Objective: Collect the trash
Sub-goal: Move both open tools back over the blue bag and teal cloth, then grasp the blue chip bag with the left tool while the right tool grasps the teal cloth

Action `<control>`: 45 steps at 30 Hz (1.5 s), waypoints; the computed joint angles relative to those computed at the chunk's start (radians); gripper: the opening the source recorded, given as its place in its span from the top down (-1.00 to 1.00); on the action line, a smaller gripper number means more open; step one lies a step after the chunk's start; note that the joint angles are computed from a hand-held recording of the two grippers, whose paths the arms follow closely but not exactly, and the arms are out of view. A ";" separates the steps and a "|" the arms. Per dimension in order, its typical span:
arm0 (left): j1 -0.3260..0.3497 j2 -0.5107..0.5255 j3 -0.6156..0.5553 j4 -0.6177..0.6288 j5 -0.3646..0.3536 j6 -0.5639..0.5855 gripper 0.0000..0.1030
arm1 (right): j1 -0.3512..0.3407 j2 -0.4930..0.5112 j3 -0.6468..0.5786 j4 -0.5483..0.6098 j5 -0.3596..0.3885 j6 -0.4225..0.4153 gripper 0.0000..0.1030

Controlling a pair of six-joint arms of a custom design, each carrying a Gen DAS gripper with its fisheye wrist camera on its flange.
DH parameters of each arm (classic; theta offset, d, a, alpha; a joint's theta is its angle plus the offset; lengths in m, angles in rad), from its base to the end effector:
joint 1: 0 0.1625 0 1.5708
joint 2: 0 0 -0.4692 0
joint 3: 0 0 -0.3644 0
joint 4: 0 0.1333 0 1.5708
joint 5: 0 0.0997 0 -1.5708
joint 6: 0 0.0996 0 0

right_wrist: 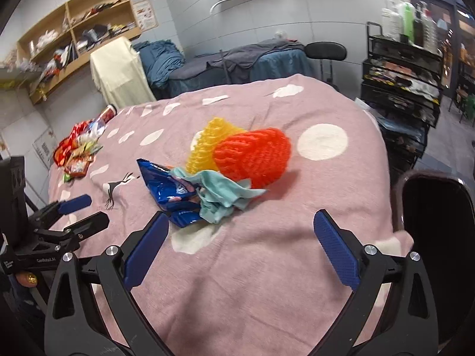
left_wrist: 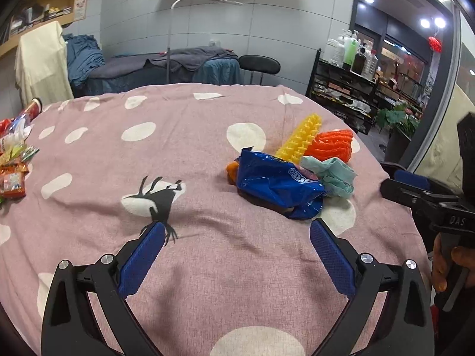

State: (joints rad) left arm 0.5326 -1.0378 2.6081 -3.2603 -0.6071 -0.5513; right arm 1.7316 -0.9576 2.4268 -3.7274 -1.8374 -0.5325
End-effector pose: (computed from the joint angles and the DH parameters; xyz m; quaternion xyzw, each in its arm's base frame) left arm -0.1874 -0.3602 0.1577 0.1864 0.8651 -0.3671 0.2864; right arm 0.1769 -0.4221 0.1727 0.2749 -0.8929 0.3051 0.1847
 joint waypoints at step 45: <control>0.061 0.011 -0.072 -0.192 -0.153 0.079 0.84 | -0.082 -0.152 0.113 0.017 0.140 0.027 0.79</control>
